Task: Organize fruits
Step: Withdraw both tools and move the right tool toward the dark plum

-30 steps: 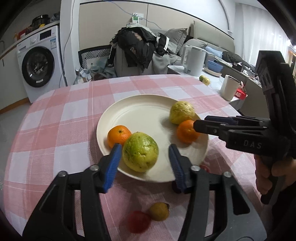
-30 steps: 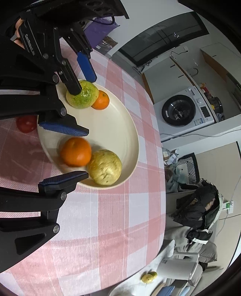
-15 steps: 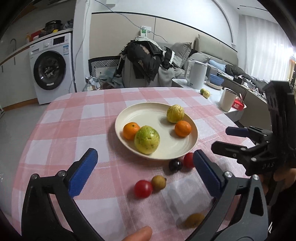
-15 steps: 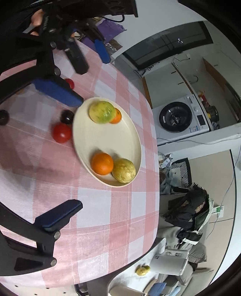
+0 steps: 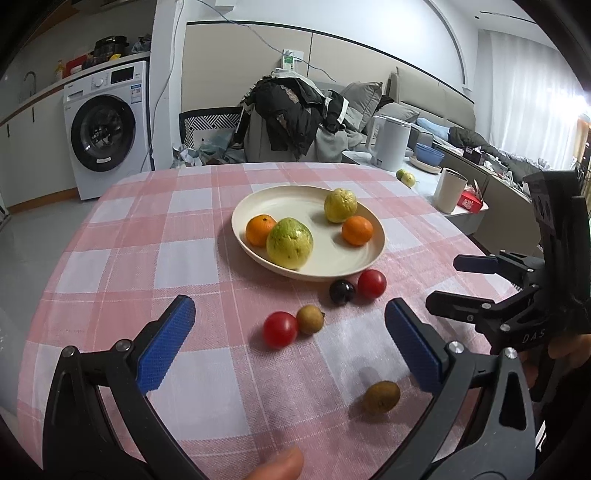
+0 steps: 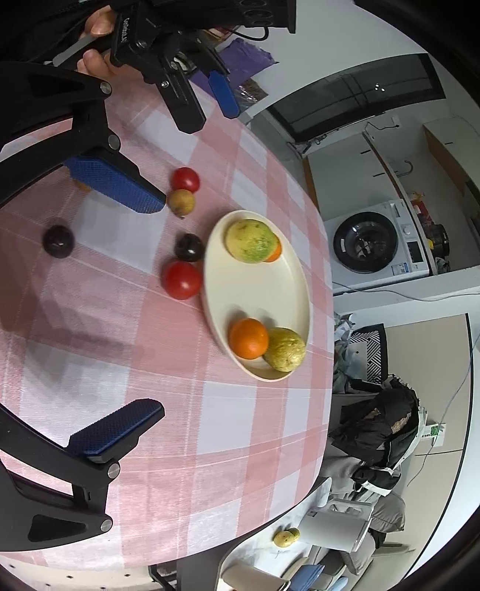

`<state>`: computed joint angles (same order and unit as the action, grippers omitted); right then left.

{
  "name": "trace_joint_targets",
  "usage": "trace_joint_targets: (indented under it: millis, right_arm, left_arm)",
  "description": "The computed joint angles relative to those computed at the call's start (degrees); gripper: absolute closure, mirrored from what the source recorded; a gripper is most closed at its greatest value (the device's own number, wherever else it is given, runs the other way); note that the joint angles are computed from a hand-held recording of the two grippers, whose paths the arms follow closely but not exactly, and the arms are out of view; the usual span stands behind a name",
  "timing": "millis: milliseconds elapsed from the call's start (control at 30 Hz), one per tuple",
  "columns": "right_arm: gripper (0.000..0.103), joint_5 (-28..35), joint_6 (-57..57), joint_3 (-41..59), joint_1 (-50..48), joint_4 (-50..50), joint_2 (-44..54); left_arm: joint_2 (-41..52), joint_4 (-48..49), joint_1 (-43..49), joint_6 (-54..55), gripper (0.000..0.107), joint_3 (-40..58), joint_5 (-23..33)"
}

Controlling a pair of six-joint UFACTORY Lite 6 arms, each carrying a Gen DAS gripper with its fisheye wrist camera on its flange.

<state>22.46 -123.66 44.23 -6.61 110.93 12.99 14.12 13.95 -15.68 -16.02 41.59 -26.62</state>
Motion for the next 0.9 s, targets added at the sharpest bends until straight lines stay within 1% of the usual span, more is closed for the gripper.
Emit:
trace_joint_targets:
  millis: [67, 167, 333, 500, 700, 767, 833, 900]
  right_arm:
    - [0.000, -0.35, -1.53, -1.52, -0.01, 0.89, -1.01]
    - [0.000, -0.17, -1.32, -3.07, -0.23, -0.48, -1.91]
    - [0.000, -3.83, -4.86, -4.60, 2.19, 1.00, -3.07]
    - [0.000, -5.78, -3.26, -4.89, 3.66, -2.74, -2.64]
    - [0.000, -5.89, -3.15, -5.64, 4.57, -6.39, -2.16]
    - [0.000, -6.06, -1.67, -5.36, 4.62, -8.50, -1.36]
    - [0.000, -5.86, 1.84, -4.99, 4.38, -12.99, -0.58]
    - [0.000, -5.75, 1.83, -5.26, 4.41, -13.75, -0.16]
  left_arm:
    - [-0.41, -1.48, -0.93, 1.19, 0.005, -0.82, -0.23]
    - [-0.69, -2.57, -2.00, 2.07, 0.005, -1.79, -0.67]
    - [-0.41, -5.09, -3.90, 4.24, 0.005, -2.56, -0.50]
    - [-0.12, -4.95, -4.67, 5.12, 0.005, -2.72, 0.28]
    - [-0.21, -3.99, -4.32, 4.11, 0.005, -2.82, 0.65]
    - [0.17, -3.38, -4.15, 3.55, 0.005, -2.43, 1.06]
    - [0.67, -3.11, -4.01, 3.36, 0.005, -2.10, 1.22]
    - [1.06, -2.92, -3.94, 3.34, 0.005, -1.71, 1.54]
